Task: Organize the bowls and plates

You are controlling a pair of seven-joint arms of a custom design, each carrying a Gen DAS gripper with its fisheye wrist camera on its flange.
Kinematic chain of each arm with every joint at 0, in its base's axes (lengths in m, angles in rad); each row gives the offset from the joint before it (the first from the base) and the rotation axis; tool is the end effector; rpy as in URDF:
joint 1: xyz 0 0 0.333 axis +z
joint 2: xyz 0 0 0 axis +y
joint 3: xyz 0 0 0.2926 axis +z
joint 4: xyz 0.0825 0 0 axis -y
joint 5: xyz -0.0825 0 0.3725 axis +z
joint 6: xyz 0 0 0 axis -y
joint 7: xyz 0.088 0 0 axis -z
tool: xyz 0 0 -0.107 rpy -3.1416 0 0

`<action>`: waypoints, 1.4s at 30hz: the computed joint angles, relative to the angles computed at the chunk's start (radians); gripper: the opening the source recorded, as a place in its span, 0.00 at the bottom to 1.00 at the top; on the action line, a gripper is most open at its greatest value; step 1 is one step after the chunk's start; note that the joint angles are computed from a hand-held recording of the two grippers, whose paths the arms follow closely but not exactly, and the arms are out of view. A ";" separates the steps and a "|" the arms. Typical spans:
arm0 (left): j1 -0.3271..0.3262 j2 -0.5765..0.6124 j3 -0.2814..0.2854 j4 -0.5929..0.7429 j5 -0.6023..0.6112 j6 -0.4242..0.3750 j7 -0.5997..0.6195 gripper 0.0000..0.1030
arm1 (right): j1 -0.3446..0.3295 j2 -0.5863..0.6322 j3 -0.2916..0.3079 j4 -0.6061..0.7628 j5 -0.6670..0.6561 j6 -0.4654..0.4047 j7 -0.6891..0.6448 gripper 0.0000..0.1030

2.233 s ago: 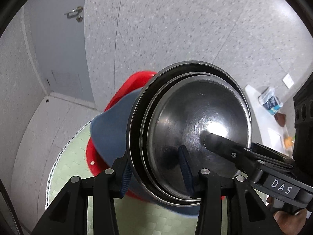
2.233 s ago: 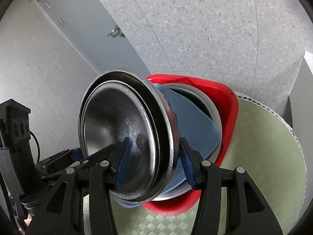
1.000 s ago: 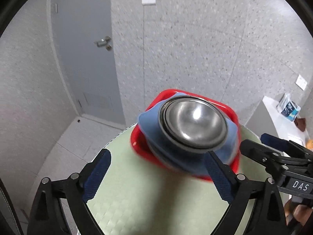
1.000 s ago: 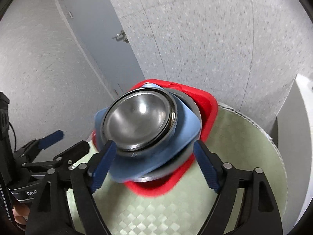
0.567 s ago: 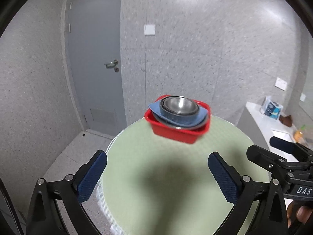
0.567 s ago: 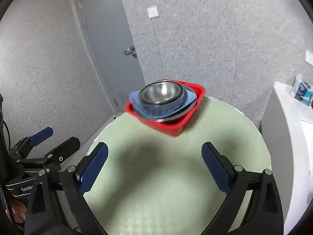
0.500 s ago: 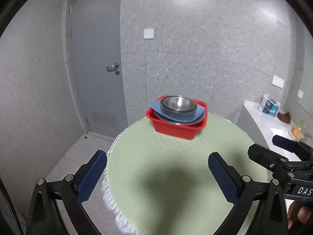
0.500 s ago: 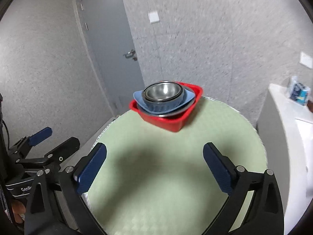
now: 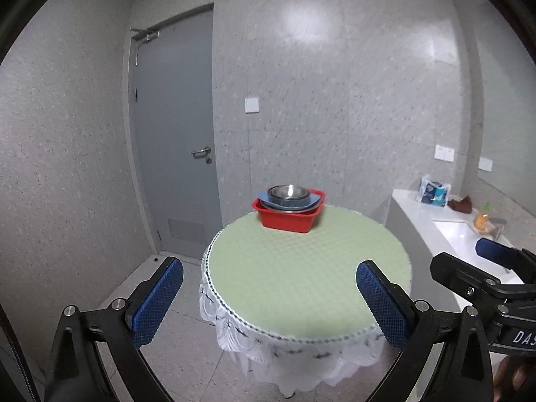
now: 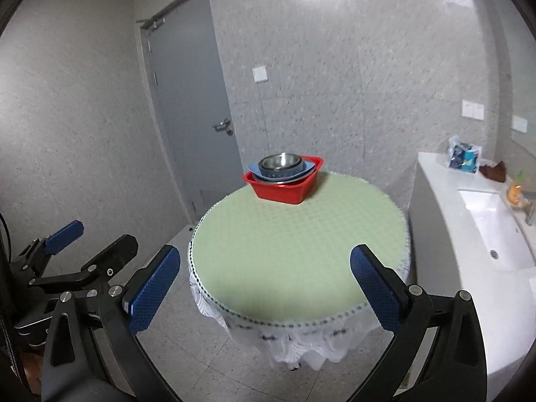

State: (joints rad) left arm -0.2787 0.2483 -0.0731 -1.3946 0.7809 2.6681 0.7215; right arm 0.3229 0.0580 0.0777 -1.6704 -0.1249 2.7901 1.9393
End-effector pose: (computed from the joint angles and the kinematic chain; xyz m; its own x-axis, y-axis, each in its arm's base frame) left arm 0.6203 -0.2419 0.6637 -0.0003 -1.0000 0.0021 -0.3923 -0.0018 -0.9198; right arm 0.5660 0.2442 0.6678 0.2325 -0.9515 -0.2015 -0.5224 0.0527 -0.8511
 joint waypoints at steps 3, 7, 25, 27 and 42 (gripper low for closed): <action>-0.012 -0.160 -0.007 -0.209 0.108 0.040 -0.140 0.99 | -0.005 -0.105 0.001 -0.122 -0.049 0.035 0.043 1.00; 0.002 -0.352 -0.084 -0.423 0.253 0.004 -0.326 0.99 | -0.032 -0.265 0.017 -0.306 -0.068 0.093 0.044 1.00; -0.029 -1.013 -0.469 -0.932 0.050 -0.292 -0.496 0.99 | -0.032 -0.926 0.047 -0.844 0.103 0.013 -0.098 1.00; -0.033 -1.068 -0.499 -0.956 0.010 -0.320 -0.483 0.99 | -0.033 -0.974 0.060 -0.873 0.106 0.001 -0.090 1.00; -0.045 -1.341 -0.520 -1.121 -0.201 -0.314 -0.325 0.99 | -0.016 -1.165 0.160 -0.985 0.097 -0.056 0.045 1.00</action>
State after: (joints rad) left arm -0.3235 -1.0931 -0.5932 -2.5157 0.5797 2.3544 0.3964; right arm 0.3072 -1.1075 0.2376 -2.6559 -0.0275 2.7343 1.9841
